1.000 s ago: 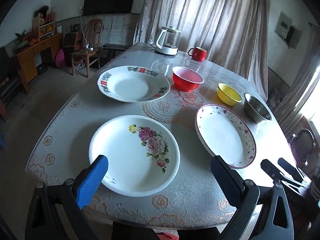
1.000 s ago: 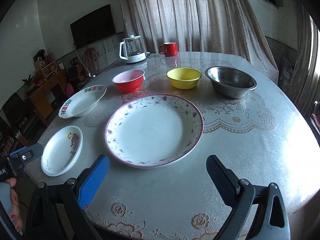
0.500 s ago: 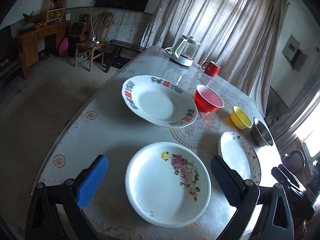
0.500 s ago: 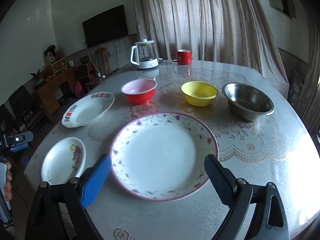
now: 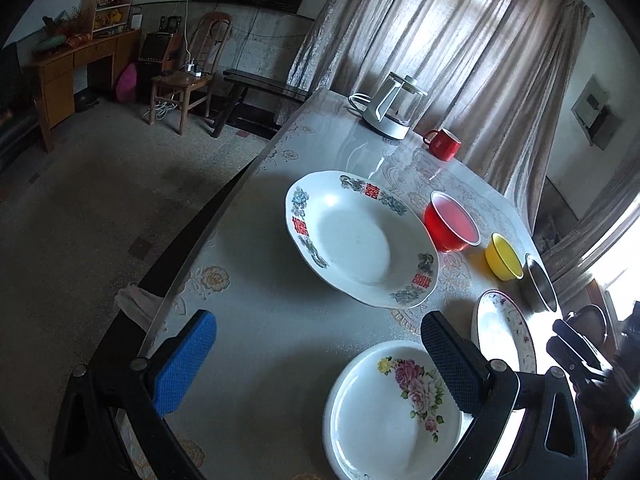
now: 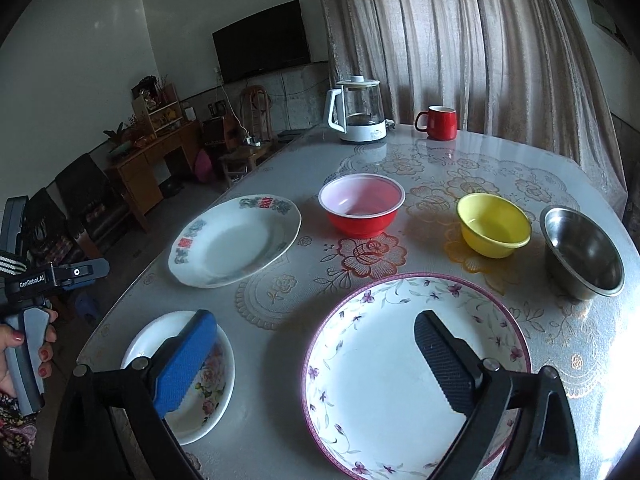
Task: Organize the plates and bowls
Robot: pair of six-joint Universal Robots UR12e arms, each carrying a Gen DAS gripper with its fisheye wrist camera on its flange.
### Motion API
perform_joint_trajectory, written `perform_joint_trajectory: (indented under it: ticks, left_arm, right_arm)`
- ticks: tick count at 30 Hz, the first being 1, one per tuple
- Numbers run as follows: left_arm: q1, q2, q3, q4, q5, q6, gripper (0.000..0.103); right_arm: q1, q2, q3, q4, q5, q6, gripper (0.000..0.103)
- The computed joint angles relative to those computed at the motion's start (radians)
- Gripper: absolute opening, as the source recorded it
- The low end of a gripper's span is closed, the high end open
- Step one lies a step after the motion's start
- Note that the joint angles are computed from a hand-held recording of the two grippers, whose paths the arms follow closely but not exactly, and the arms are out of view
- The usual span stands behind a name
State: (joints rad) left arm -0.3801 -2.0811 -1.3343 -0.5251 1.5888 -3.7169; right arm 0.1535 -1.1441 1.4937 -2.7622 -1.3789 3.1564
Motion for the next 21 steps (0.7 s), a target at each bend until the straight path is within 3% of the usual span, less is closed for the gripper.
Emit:
perform_joint_trajectory:
  ticks: [4,6,8,13,19,21]
  left_arm:
    - [0.004,-0.02,0.038,-0.043,-0.019,-0.015,0.103]
    - [0.002,-0.025,0.036,0.003,-0.05,-0.01,0.103]
    - [-0.01,-0.036,0.059,-0.001,-0.06,0.014,0.103]
    - [-0.048,-0.097,0.162,-0.006,-0.177,0.092,0.103]
    - [-0.103,-0.217,0.371,-0.167,-0.218,0.176,0.101]
    - [-0.116,-0.264,0.452,-0.256,-0.201,0.206,0.089]
  right_arm:
    - [0.01,0.024,-0.046,0.05,-0.003,-0.015,0.101]
    - [0.011,0.034,-0.076,0.103,-0.003,-0.024,0.099]
    - [0.009,0.032,-0.071,0.083,-0.025,-0.029,0.096]
    - [-0.024,0.008,-0.034,0.061,-0.133,-0.003,0.096]
    - [-0.098,-0.018,0.012,0.113,-0.18,0.097,0.088]
    - [-0.115,-0.017,0.019,0.152,-0.183,0.108,0.084]
